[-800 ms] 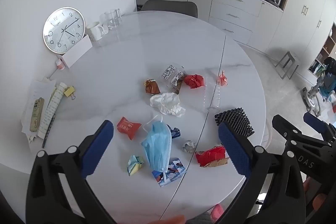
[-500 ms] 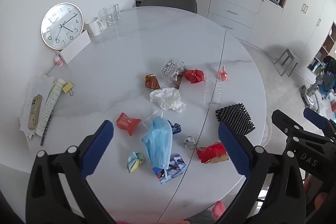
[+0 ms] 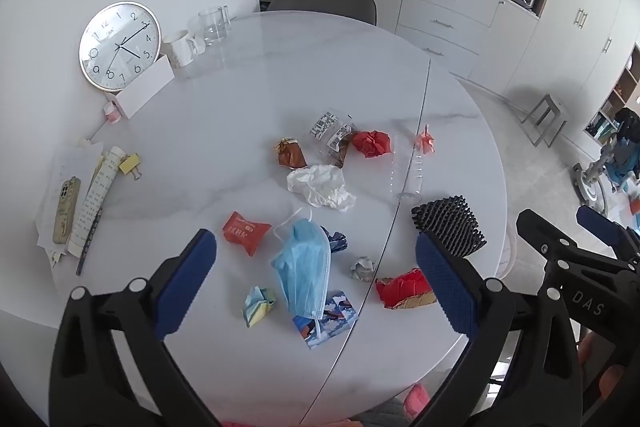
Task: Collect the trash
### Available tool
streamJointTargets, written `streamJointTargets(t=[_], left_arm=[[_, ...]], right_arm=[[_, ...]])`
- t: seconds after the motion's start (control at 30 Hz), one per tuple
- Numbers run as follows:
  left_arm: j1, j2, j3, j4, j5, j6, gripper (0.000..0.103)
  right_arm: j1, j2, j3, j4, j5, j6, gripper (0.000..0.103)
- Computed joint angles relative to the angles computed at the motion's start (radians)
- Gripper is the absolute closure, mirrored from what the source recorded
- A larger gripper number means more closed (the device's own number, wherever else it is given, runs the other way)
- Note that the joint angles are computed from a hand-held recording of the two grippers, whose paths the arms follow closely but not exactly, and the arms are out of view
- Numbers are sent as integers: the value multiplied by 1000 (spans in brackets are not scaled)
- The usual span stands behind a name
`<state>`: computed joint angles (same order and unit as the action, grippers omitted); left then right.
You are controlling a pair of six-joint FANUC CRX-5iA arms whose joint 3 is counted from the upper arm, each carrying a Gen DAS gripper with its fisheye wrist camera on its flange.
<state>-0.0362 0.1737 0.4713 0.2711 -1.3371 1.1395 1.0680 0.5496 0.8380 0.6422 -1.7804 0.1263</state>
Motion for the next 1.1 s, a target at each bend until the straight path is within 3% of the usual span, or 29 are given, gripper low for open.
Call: streamJointTargets(t=[1.1], left_arm=[[5, 2, -3, -4, -10, -11, 8]], right_arm=[[-2, 6, 16, -11, -8, 14, 2]])
